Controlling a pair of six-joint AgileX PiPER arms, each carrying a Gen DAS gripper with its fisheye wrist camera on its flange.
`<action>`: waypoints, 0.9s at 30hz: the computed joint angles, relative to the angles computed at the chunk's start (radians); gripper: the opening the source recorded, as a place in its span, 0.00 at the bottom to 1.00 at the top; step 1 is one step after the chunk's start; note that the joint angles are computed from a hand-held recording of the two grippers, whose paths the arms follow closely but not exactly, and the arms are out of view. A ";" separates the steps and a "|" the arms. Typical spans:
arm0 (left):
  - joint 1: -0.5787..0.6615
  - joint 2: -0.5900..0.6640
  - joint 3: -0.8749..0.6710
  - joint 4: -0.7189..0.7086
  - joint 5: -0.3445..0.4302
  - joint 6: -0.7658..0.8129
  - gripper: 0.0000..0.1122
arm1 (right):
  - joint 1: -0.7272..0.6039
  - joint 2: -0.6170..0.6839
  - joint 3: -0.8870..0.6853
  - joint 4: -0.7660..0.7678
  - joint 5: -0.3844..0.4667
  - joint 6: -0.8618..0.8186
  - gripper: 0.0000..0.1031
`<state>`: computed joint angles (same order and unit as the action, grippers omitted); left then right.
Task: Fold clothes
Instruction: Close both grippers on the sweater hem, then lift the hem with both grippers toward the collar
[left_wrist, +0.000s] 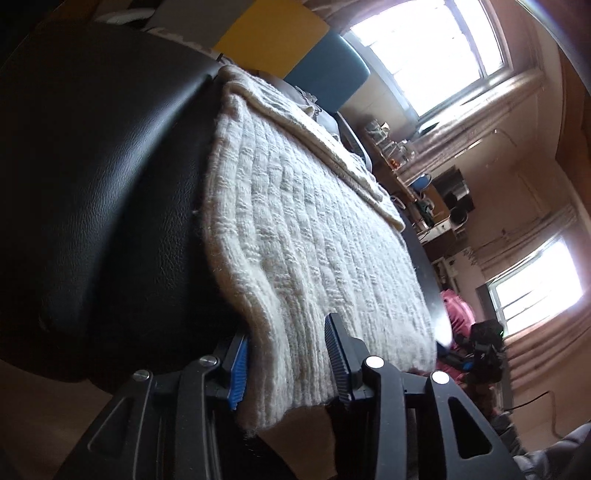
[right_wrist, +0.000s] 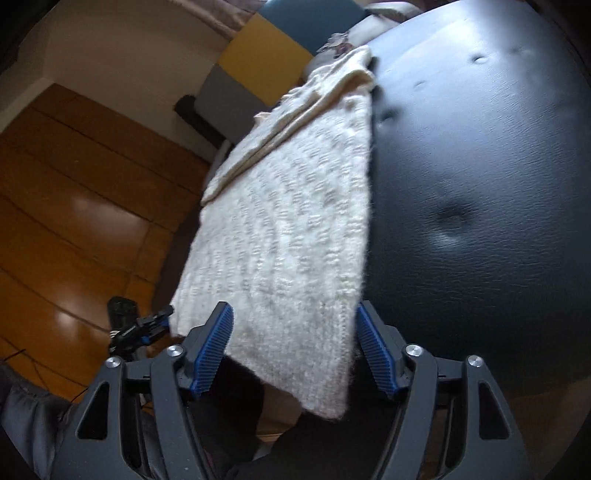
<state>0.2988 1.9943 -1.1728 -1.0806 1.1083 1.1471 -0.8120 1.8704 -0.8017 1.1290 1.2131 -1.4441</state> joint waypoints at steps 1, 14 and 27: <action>0.000 0.004 -0.008 0.005 0.006 -0.011 0.34 | 0.005 0.000 0.003 0.008 0.003 -0.014 0.86; -0.041 -0.047 0.005 0.091 -0.095 -0.055 0.14 | 0.108 -0.136 0.018 -0.125 -0.243 0.130 0.16; 0.032 -0.040 0.001 -0.080 0.055 0.019 0.05 | 0.150 -0.200 0.072 -0.036 -0.278 0.070 0.12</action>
<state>0.3304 1.9545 -1.1721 -1.1609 1.1636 1.1660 -0.6622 1.6706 -0.7293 1.0931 0.9354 -1.3737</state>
